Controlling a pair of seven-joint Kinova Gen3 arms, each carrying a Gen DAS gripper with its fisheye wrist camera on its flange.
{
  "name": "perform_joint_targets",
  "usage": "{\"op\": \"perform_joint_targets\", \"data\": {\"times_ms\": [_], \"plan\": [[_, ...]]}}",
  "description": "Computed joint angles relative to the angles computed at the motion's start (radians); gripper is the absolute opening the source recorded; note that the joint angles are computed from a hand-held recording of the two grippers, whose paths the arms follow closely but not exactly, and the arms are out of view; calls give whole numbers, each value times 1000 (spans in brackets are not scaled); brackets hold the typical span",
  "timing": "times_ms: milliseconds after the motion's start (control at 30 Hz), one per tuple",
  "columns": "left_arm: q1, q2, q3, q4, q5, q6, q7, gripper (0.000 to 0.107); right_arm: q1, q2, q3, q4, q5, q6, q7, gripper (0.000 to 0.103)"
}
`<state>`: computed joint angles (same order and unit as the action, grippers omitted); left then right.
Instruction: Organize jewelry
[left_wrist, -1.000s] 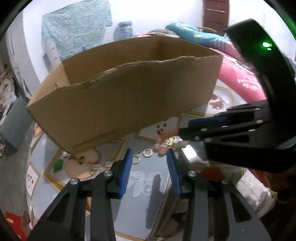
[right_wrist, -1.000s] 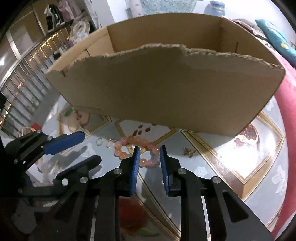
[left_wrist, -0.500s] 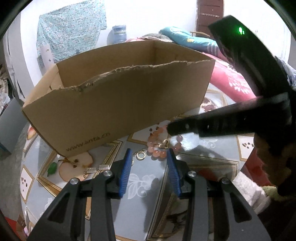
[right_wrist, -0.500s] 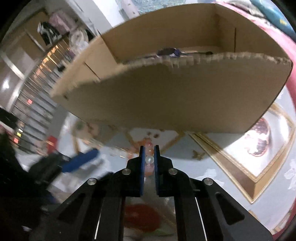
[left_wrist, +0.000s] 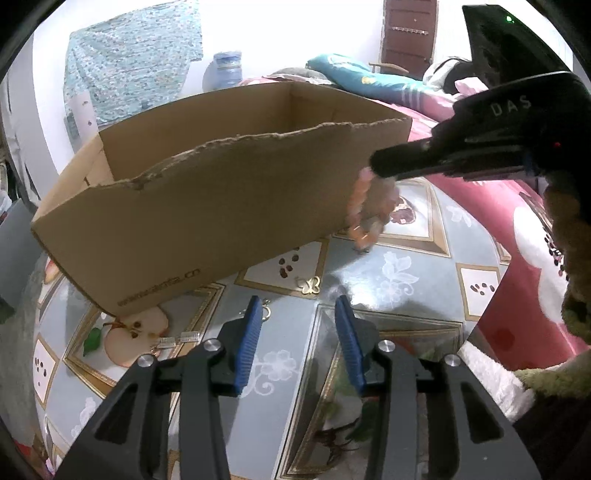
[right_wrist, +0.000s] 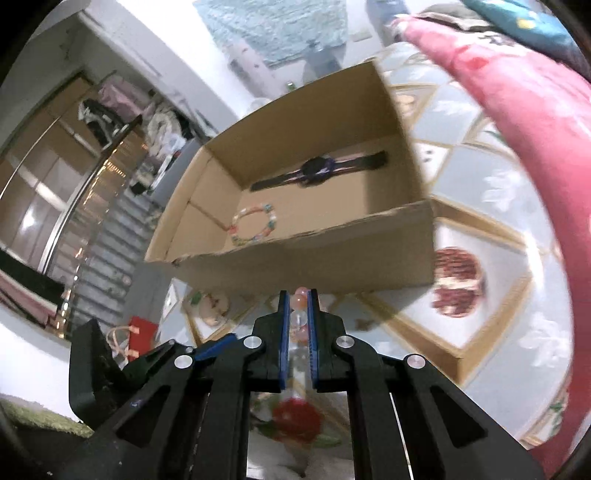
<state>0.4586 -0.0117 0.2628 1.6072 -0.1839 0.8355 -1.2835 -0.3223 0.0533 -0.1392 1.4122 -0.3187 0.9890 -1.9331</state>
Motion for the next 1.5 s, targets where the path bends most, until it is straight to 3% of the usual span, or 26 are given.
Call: {"op": "perform_joint_targets", "data": {"times_ms": [233,367,567,767,933,1100,1267,1333,1467,1500], "plan": [[21,29,4,-26,-33,23,43,42,26,6,18,22,19,-13,5,7],[24,44,-5,-36,-17,27,43,42,23,24,23,23,95,18,-41,12],[22,55,-13,-44,32,6,-14,42,47,7,33,46,106,40,-79,12],[37,80,-17,-67,11,1,-22,42,35,-16,12,75,55,-1,49,16],[71,136,-25,-125,-51,64,-1,42,22,9,4,81,15,12,107,16],[82,192,-44,-184,-29,116,-19,28,12,18,2,80,19,15,121,16],[105,203,-58,-195,-54,115,-18,22,-3,18,-3,75,54,15,118,16],[108,202,-60,-190,-57,105,-19,15,-10,19,-6,79,58,10,115,16],[130,209,-63,-189,-95,101,-7,14,-17,26,-9,74,64,12,123,16],[129,208,-60,-187,-88,95,-15,3,-18,25,-9,76,65,10,122,16]]}}
